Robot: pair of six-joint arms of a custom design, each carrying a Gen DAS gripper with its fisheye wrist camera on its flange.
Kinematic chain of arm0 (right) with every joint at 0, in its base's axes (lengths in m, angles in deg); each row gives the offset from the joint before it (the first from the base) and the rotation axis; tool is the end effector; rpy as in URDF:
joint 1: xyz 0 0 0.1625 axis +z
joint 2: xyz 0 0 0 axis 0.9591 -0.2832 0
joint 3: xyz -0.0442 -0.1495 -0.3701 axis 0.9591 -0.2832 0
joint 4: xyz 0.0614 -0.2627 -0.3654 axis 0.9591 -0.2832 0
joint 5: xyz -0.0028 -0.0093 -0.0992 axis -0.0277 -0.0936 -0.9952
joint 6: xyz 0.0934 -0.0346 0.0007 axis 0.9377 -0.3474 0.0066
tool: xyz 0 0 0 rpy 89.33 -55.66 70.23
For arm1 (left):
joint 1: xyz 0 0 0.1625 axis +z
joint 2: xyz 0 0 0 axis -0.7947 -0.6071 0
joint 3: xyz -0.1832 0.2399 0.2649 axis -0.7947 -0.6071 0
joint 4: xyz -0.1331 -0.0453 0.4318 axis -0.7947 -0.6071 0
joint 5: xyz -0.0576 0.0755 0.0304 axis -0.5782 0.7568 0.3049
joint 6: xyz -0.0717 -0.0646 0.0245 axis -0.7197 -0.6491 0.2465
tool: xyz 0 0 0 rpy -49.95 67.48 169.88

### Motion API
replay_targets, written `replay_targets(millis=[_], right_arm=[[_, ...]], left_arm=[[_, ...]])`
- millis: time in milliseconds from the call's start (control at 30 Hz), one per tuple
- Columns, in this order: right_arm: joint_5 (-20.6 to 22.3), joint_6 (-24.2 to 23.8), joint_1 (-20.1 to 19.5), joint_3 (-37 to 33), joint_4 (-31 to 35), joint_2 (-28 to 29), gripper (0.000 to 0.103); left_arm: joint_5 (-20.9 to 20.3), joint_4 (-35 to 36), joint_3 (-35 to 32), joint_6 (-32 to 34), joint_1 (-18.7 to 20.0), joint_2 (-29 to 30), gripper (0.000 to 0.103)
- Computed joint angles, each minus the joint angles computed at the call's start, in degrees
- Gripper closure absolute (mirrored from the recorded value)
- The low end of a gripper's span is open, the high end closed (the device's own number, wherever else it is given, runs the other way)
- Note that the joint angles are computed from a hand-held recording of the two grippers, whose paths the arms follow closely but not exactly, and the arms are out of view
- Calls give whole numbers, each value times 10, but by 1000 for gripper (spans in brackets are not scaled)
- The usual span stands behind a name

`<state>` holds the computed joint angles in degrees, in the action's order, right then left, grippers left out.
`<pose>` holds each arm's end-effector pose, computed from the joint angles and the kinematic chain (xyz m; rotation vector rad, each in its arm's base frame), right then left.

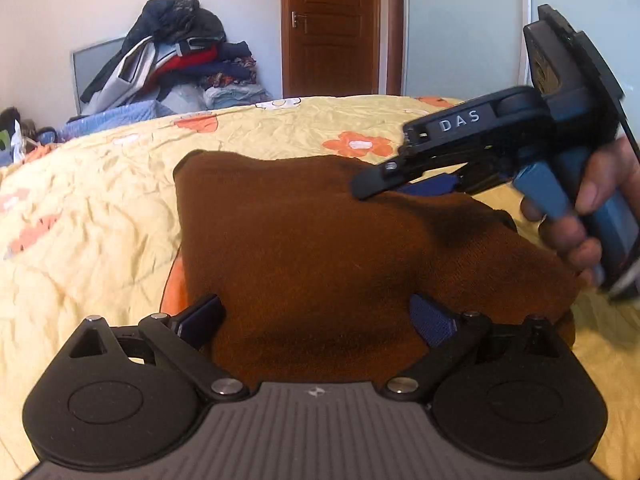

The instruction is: Fold small clothes

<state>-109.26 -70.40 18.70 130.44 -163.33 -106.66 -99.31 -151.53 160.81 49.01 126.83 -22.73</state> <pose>0.1268 -0.5084 0.0159 0.0738 -2.5347 1.2982 -0.0170 -0.5853 0.1392 1.4849 2.3793 -0.7082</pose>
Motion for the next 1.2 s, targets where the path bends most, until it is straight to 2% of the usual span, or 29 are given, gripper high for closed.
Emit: replay_targets(millis=[67,100,133,167,200,267,367,467,533,567,600,633,700,800,833,867,933,1000,1067,1100,1200], right_arm=[[-18,4,3,4,51,-29,51],[-33,9,9,5,76,-43,50],[-59,23,20,1,89,-49,47],[-93,36,36,-3,83,-45,39],[-111,34,49,-12,74,-42,36],[-89,19,66,-32,82,-34,32],[-64,-5,84,-84,143,-14,23],[-84,-20,87,-151,217,23,23],[-126,-21,77,-197,260,58,23],[-125,-47,68,-208,251,73,19],[-101,-69,59,-202,217,80,15],[-86,-67,54,-198,203,79,15],[-83,-49,55,-192,223,66,17],[-96,-36,61,-177,225,50,28],[-102,-20,65,-166,215,43,28],[-104,-9,69,-155,200,38,25],[-114,-19,78,-136,159,37,18],[-121,-19,69,-131,163,40,10],[-108,-77,56,-123,134,54,9],[-112,-91,57,-121,132,54,9],[-144,-34,76,-120,176,34,13]], left_arm=[[0,-5,0,3,0,3,1],[0,-7,-1,2,0,5,1],[0,-8,-3,0,1,9,0],[-3,-6,3,2,6,-1,0],[-4,-5,3,2,7,-2,0],[-5,-5,10,5,9,-10,0],[-5,-5,11,6,10,-10,0],[-5,-5,11,6,10,-11,0],[-5,-6,9,4,11,-9,0],[-5,-6,9,3,11,-9,0],[-6,-3,9,1,12,-10,0],[-7,-1,8,1,12,-11,0],[-8,0,8,2,13,-12,0],[-11,3,9,1,15,-15,0],[-11,4,9,0,15,-16,0],[-12,5,9,-1,16,-17,0],[-12,6,10,-2,15,-18,0],[-12,7,10,-2,15,-18,0],[-11,4,12,0,15,-18,0],[-12,4,12,1,15,-18,0],[-15,-15,18,-3,19,-25,0]])
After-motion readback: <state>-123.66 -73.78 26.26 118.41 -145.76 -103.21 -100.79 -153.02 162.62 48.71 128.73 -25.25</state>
